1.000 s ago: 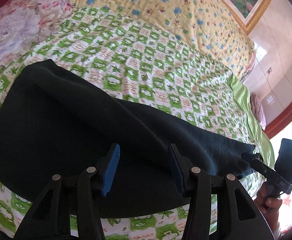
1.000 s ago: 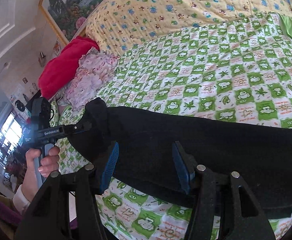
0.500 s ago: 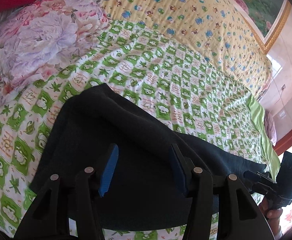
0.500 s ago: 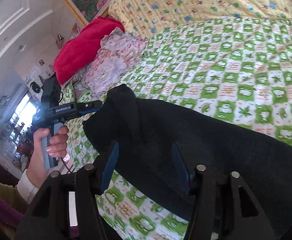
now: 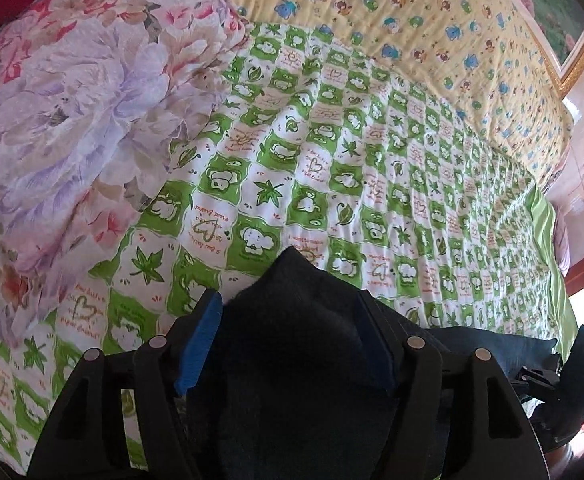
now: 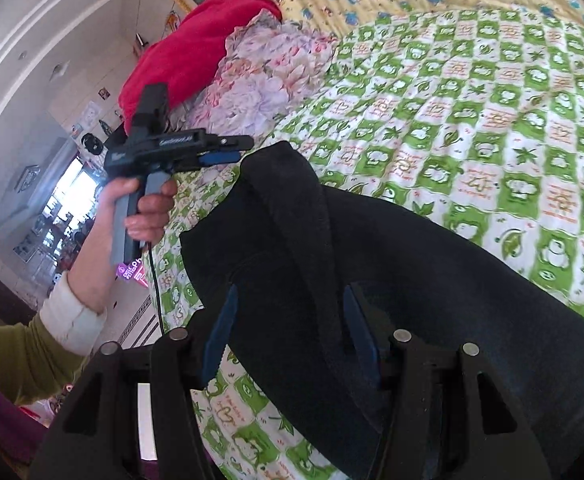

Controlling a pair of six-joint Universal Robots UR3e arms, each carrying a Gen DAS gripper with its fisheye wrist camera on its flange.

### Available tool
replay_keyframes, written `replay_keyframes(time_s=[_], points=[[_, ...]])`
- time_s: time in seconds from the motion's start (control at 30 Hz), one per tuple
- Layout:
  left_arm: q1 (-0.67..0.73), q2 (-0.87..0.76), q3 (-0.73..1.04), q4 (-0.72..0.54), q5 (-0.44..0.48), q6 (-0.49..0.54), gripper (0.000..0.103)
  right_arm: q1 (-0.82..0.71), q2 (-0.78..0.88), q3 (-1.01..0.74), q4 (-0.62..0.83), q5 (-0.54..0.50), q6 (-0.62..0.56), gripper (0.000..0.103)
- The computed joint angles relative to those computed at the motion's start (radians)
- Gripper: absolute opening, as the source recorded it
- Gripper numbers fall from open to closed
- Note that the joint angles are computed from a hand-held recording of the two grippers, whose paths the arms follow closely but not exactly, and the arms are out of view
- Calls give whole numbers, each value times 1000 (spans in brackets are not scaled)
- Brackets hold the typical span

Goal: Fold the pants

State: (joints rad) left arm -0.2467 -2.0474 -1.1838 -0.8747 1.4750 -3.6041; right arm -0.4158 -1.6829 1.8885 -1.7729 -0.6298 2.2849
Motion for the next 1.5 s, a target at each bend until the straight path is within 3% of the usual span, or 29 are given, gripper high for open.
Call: replay_keyframes(time_s=[0.4, 0.5, 0.53, 0.57, 0.6, 0.63, 1.03, 1.33, 1.5], points=[[113, -167, 196, -184, -250, 165, 67, 124, 214, -142, -77, -44, 118, 56], [100, -168, 187, -173, -247, 180, 53, 143, 230, -152, -96, -46, 129, 46], [93, -159, 174, -156, -231, 179, 49, 149, 231, -152, -110, -52, 137, 36], [88, -150, 158, -139, -225, 179, 38, 155, 231, -151, -124, -58, 144, 20], [80, -142, 150, -127, -207, 176, 31, 157, 234, -150, -130, -63, 143, 12], [75, -131, 137, -116, -203, 177, 12, 158, 232, -147, -136, -65, 144, 8], [-41, 159, -199, 158, -17, 93, 4, 100, 21, 9, -186, -20, 65, 7], [-163, 332, -519, 408, 127, -49, 3, 89, -119, 162, -226, -43, -26, 7], [-187, 400, -692, 560, 158, -150, 3, 89, -199, 258, -260, -65, -91, 7]])
